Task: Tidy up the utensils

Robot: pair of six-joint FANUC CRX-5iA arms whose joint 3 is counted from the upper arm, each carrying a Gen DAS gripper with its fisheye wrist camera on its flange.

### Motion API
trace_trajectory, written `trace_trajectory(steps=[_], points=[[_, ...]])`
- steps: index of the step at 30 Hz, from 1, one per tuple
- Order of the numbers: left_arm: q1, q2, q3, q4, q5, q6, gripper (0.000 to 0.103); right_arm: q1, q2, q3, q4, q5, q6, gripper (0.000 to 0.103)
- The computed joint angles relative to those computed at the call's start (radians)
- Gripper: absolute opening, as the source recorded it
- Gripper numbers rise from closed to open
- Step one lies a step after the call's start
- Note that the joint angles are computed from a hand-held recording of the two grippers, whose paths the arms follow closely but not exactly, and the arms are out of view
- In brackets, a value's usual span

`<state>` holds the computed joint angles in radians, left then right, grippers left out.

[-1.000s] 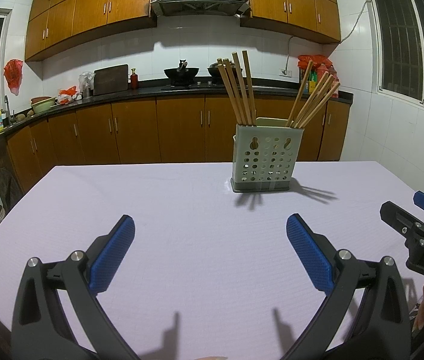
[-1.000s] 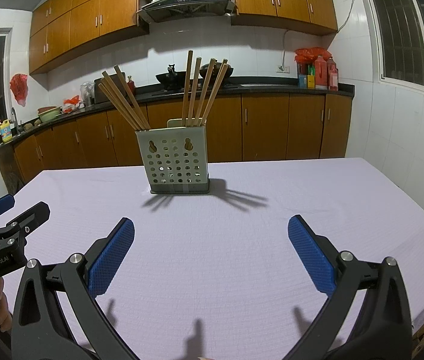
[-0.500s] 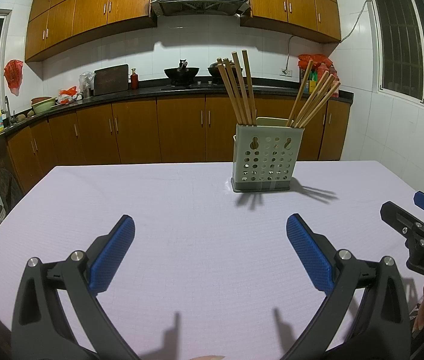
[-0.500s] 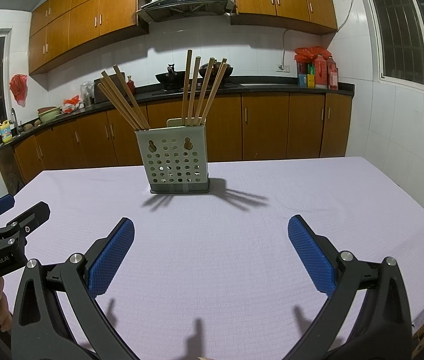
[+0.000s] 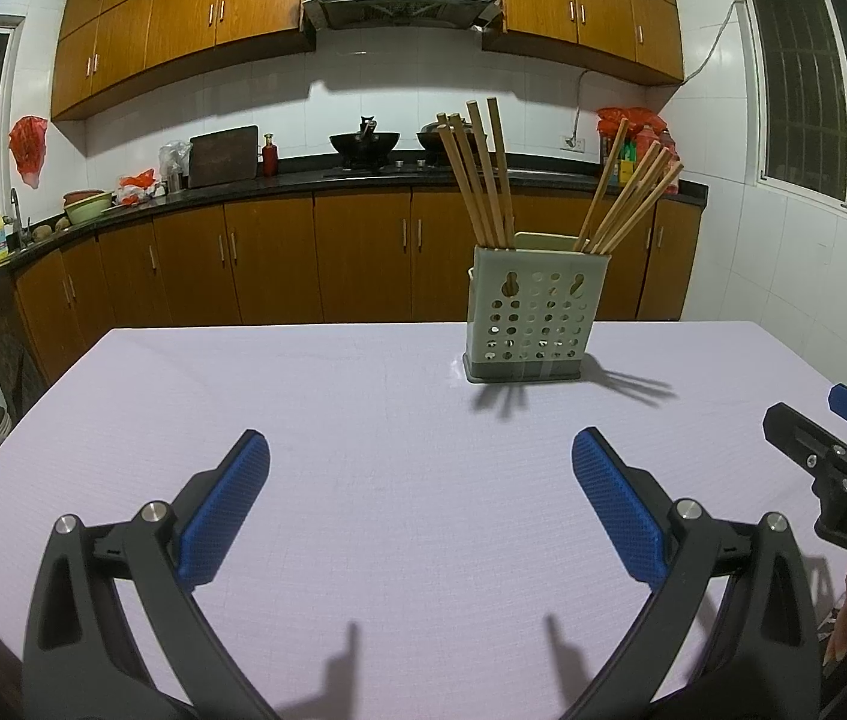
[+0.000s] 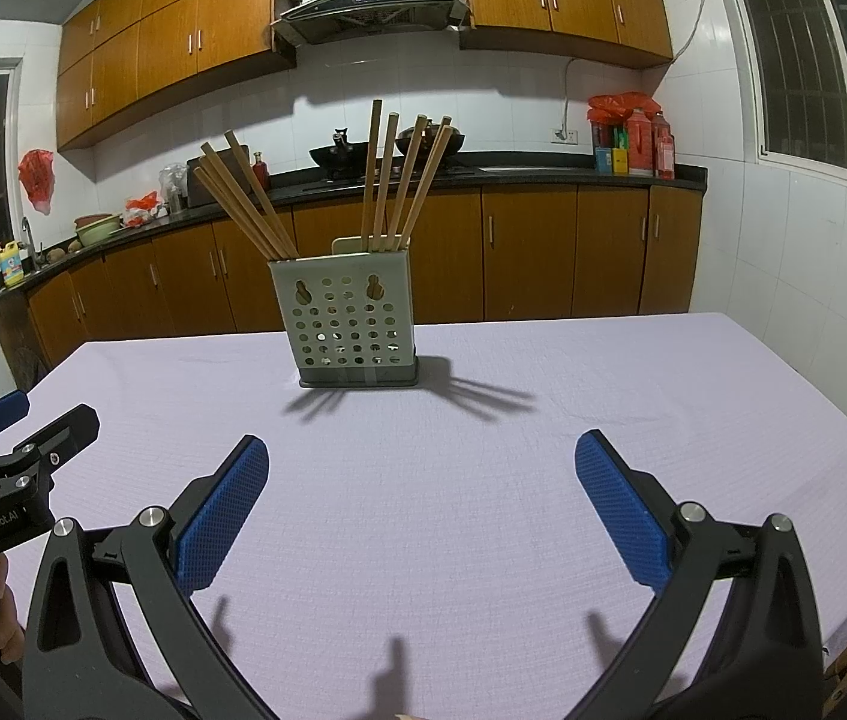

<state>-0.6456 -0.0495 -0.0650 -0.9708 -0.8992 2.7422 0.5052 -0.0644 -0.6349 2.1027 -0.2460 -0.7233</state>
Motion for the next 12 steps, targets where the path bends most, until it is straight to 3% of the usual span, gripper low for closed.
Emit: trace_trajectory(steps=[12], points=[[0.017, 0.001, 0.0, 0.012, 0.006, -0.004, 0.099, -0.005, 0.0, 0.001, 0.009, 0.005, -0.009, 0.101]])
